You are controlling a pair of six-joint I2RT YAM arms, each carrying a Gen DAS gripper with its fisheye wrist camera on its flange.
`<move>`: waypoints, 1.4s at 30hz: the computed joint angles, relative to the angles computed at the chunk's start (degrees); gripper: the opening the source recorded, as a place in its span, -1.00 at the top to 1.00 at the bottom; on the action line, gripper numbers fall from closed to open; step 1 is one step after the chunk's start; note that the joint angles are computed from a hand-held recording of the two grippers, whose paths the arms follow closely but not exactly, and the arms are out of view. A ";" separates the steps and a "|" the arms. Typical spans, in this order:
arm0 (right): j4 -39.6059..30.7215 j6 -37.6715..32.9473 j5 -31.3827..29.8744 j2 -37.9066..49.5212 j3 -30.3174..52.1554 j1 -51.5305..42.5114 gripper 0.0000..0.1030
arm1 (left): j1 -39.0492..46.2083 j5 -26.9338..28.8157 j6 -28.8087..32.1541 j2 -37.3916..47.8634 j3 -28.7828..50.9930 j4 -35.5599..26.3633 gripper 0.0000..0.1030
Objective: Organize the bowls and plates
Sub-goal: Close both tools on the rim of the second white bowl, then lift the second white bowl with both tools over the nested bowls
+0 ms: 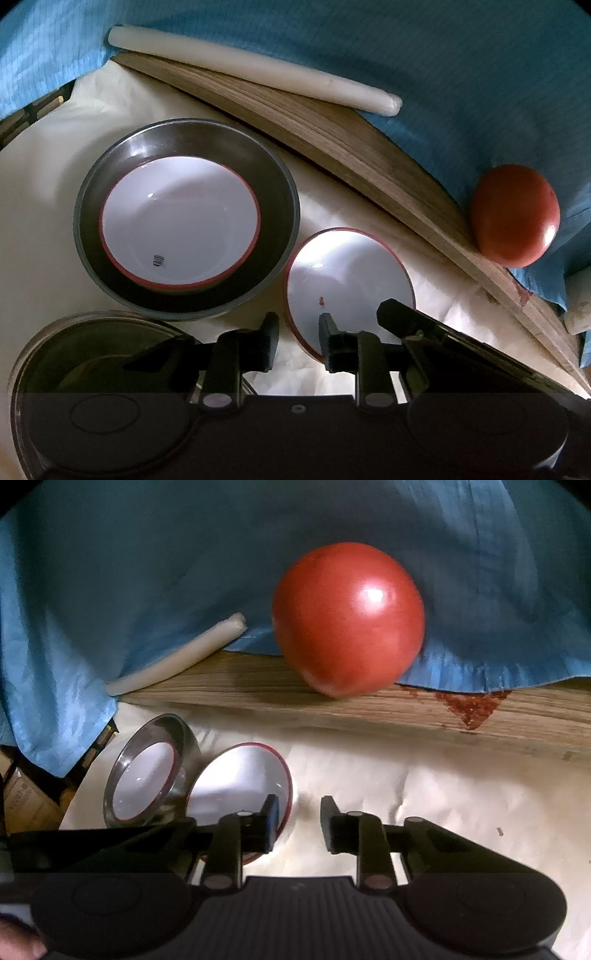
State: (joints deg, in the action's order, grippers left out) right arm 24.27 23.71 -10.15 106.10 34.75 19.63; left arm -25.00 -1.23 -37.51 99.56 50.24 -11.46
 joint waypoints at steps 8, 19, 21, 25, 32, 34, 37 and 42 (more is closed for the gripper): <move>-0.35 0.09 -0.59 -1.48 -1.16 -0.03 0.75 | 0.48 0.91 -0.03 -1.76 -2.04 1.28 0.64; -2.67 2.24 0.73 -6.32 -4.56 -0.25 0.75 | 1.49 4.06 2.42 -2.76 -2.01 0.59 0.68; -2.90 2.44 1.34 -7.85 -5.58 -0.14 0.75 | 1.37 4.44 2.94 -3.21 -2.16 0.64 0.69; -3.61 3.02 2.81 -11.32 -7.45 0.38 0.75 | 1.11 4.88 4.18 -4.48 -2.48 0.74 0.70; -4.35 5.47 6.28 -17.11 -10.81 2.29 0.75 | 1.91 6.51 7.12 -8.45 -4.51 0.43 0.71; -4.41 6.29 7.24 -18.34 -11.53 2.96 0.75 | 1.53 6.55 7.38 -9.19 -5.31 0.85 0.72; -4.32 7.46 8.65 -20.20 -12.70 3.93 0.75 | 2.17 7.24 8.81 -9.46 -5.26 0.97 0.72; -4.32 9.15 10.92 -22.10 -13.58 5.80 0.75 | 2.69 8.01 10.08 -10.92 -5.97 1.04 0.72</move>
